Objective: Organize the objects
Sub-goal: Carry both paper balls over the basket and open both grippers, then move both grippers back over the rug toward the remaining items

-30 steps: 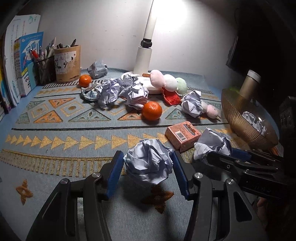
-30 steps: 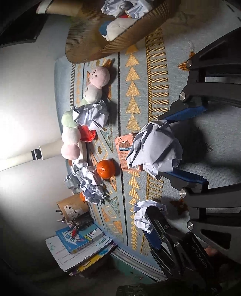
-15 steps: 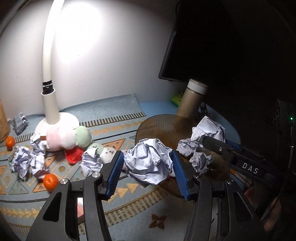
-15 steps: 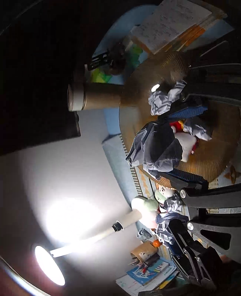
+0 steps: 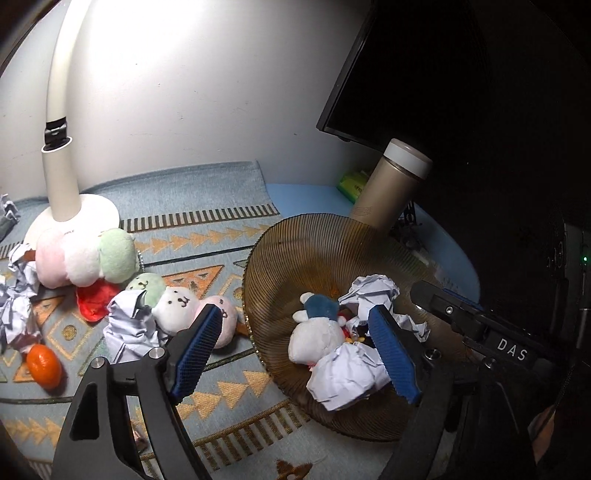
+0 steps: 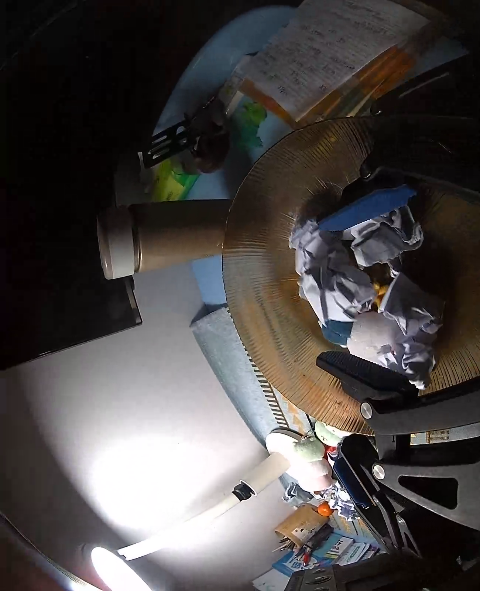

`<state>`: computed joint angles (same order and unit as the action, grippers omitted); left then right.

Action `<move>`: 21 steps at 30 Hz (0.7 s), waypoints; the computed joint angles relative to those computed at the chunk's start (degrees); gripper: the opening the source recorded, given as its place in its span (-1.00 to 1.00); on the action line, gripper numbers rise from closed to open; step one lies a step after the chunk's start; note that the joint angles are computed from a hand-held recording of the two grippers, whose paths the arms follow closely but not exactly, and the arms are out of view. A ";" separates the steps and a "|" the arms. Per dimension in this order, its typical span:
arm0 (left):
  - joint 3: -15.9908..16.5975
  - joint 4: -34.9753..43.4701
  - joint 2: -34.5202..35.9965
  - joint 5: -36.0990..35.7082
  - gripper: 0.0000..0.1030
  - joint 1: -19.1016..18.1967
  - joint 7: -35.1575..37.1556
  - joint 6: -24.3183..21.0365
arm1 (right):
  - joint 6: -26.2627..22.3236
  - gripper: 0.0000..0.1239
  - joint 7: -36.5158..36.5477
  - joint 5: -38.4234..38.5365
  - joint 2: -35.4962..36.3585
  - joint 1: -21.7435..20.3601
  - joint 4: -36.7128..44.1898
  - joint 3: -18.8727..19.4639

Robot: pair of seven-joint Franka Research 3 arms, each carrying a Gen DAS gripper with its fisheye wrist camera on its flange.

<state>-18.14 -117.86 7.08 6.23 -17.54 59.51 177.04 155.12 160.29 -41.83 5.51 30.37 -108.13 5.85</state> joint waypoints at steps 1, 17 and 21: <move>-0.19 -1.54 -1.27 -0.83 0.56 0.54 0.23 0.65 | 0.17 0.07 -0.06 -0.28 -0.03 0.32 0.12 0.26; -5.76 -31.23 -36.38 28.73 0.57 23.02 -36.11 -3.46 | 1.26 0.07 -13.19 5.68 18.10 13.48 19.56 2.32; -5.76 -37.02 -35.93 30.26 0.56 26.84 -38.80 -2.09 | 0.12 0.07 -18.65 9.54 25.02 15.82 25.20 1.58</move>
